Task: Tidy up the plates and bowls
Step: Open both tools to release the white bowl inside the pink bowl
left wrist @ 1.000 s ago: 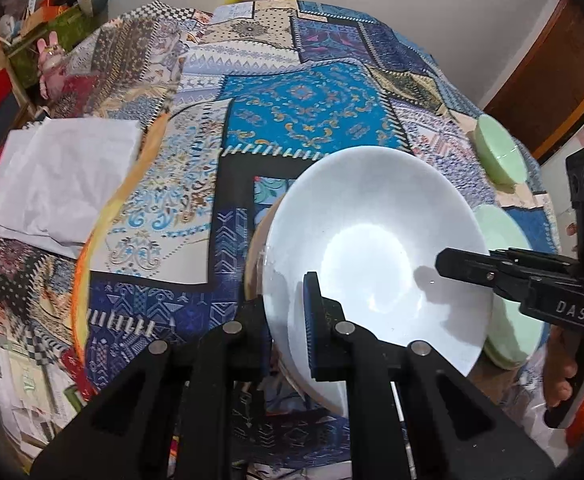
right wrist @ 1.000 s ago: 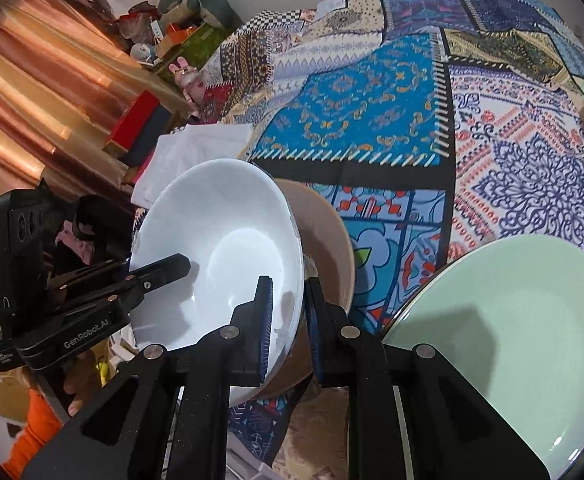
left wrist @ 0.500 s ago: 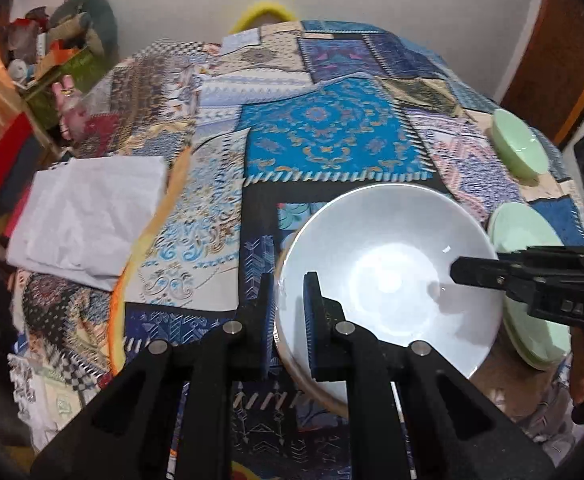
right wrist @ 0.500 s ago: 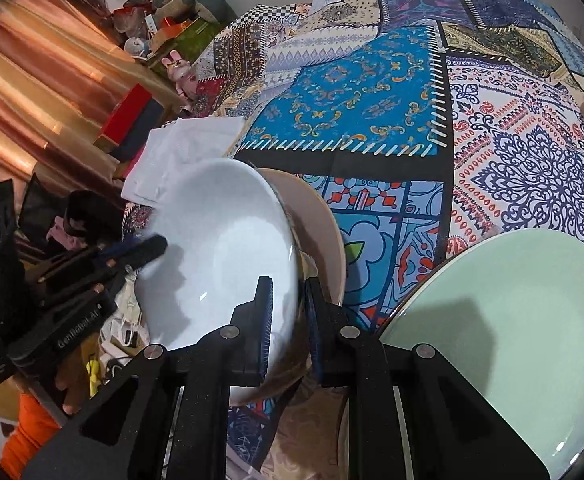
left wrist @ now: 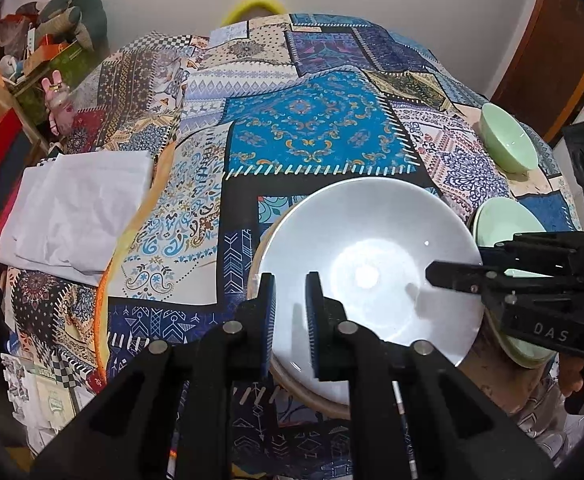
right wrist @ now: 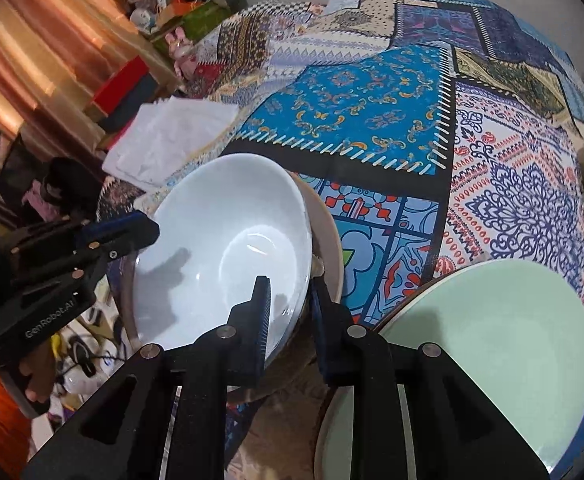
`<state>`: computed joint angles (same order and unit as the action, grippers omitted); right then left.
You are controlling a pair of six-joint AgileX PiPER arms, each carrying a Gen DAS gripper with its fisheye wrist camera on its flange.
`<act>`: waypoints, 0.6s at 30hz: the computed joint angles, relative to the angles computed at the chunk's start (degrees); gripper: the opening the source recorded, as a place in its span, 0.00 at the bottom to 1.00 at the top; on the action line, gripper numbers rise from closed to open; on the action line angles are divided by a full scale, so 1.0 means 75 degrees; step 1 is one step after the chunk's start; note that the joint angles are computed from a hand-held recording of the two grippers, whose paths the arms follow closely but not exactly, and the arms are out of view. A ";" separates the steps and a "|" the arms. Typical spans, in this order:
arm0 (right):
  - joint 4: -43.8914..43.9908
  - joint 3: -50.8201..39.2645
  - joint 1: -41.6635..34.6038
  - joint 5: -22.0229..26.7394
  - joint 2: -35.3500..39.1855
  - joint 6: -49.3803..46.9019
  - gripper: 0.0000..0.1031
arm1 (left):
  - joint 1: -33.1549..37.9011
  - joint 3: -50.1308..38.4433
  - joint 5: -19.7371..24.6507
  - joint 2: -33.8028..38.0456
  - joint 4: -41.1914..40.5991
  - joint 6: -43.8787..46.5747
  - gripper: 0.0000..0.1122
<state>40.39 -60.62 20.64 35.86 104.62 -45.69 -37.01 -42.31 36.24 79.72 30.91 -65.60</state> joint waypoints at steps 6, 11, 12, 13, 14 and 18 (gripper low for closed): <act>-0.0504 -0.0694 -0.0338 0.1406 0.0080 0.0323 0.34 | -0.0081 -0.0168 0.0190 -0.0250 -0.0117 0.0023 0.29; -0.0674 -0.0283 -0.0736 0.1104 -0.0848 0.0091 0.48 | -0.0550 -0.0539 0.0654 -0.0353 0.0666 -0.0790 0.51; -0.0710 -0.0190 -0.0881 0.0985 -0.1067 0.0052 0.49 | -0.0615 -0.0639 0.0725 -0.0341 0.0725 -0.0845 0.53; -0.0697 -0.0163 -0.0981 0.0953 -0.1157 -0.0001 0.51 | -0.0681 -0.0779 0.0781 -0.0313 0.0738 -0.0861 0.55; -0.0591 -0.0130 -0.1180 0.0986 -0.1265 -0.0159 0.53 | -0.0715 -0.0869 0.0785 -0.0297 0.0723 -0.0854 0.57; -0.0341 -0.0091 -0.1875 0.0882 -0.1473 -0.0530 0.54 | -0.0876 -0.1353 0.0782 -0.0103 0.0687 -0.0845 0.63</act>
<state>37.83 -61.31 6.58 42.48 93.57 -49.67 -43.58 -52.46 42.10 78.94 36.06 -71.94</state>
